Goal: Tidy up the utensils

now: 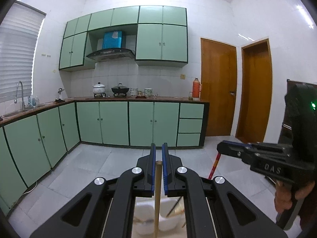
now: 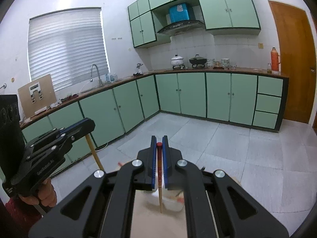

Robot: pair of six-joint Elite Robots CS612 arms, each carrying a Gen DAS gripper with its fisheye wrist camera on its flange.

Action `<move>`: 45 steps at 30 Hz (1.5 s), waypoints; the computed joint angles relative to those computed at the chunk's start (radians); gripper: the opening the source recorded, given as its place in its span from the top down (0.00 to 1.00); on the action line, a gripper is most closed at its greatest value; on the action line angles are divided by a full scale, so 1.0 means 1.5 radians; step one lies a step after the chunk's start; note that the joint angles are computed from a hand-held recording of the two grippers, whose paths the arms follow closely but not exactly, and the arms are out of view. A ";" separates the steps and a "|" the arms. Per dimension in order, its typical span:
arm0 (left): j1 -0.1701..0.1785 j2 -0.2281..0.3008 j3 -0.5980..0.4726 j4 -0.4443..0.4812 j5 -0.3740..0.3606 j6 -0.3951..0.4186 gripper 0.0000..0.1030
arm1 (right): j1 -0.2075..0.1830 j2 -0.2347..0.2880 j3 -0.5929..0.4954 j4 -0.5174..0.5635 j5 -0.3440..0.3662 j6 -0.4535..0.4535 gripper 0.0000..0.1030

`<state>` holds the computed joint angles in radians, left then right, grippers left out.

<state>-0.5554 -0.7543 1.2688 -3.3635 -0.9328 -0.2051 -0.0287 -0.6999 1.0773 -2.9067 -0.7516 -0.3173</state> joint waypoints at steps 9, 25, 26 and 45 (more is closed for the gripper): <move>0.029 0.052 -0.085 0.020 -0.009 -0.007 0.94 | 0.020 0.068 -0.104 -0.011 -0.044 0.043 0.95; 0.057 0.069 -0.068 0.150 -0.051 -0.123 0.93 | 0.033 0.104 -0.114 0.056 -0.107 0.006 0.92; 0.056 0.065 -0.060 0.145 -0.048 -0.125 0.90 | 0.032 0.100 -0.104 0.044 -0.108 0.008 0.91; -0.018 -0.035 0.137 0.019 0.065 -0.161 0.06 | -0.023 -0.028 0.199 -0.231 -0.148 0.025 0.13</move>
